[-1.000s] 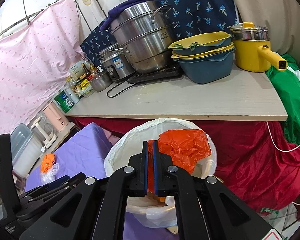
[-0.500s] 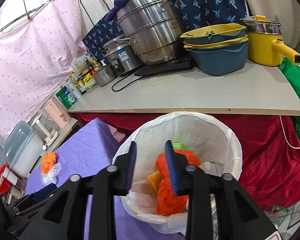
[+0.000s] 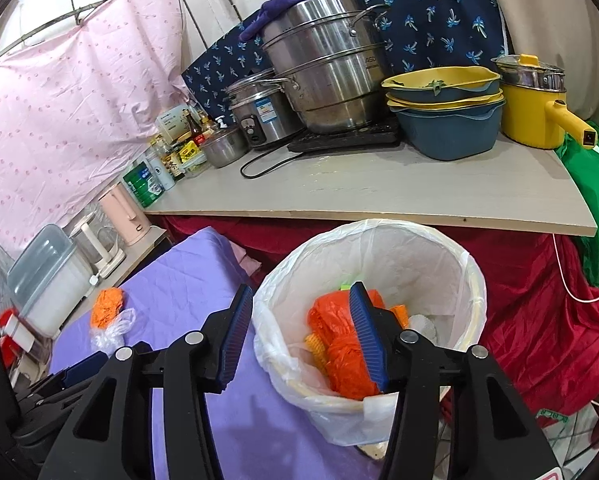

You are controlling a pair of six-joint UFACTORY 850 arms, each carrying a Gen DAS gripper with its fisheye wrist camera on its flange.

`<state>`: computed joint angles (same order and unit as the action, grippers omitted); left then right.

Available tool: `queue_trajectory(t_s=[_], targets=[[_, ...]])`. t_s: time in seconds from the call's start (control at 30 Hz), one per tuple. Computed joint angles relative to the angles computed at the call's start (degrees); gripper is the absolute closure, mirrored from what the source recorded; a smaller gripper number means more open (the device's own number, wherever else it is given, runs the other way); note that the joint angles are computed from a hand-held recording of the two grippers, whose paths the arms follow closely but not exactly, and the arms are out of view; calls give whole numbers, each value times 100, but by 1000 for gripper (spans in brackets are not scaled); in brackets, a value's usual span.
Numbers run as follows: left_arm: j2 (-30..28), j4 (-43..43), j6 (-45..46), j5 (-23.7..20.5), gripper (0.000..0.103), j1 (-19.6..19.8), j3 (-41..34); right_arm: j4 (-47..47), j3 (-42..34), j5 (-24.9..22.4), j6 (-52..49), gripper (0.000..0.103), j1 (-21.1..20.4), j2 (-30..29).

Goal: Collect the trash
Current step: 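Move both open tools back over the clear bag and orange snack bag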

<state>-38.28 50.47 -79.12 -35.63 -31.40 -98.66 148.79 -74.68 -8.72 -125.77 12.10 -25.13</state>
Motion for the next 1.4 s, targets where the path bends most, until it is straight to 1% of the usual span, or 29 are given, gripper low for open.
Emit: queue_trajectory(t_s=[0.2,0.37,0.53,0.87,1.17,1.23,1.37,1.4], targets=[[387,269,-412,76,37,82,561,461,94,29,-494,53,213,107],[718,487,-764,85,37,166,1028,870,151,40,-892,49,411,174],[1075,680,-1152,90,36,285,1528,531,104,106,-631,48,619,165],[1656,908,-1673,-6,36,583,2318,-1362,-150,164,1031,48,1032,-2],[2050,1056,-1947,-33,36,886,2863,-3015,-522,218,2568,48,1404,-277],[2113,1074,-2000,-4,36,955,2948,-3474,-623,237,2999,48,1497,-352],[2222,1086,-2052,35,36,1123,3104,-4839,-893,252,4333,48,1660,-543],[2239,1076,-2048,45,36,1167,3133,-5017,-944,261,4499,48,1693,-581]])
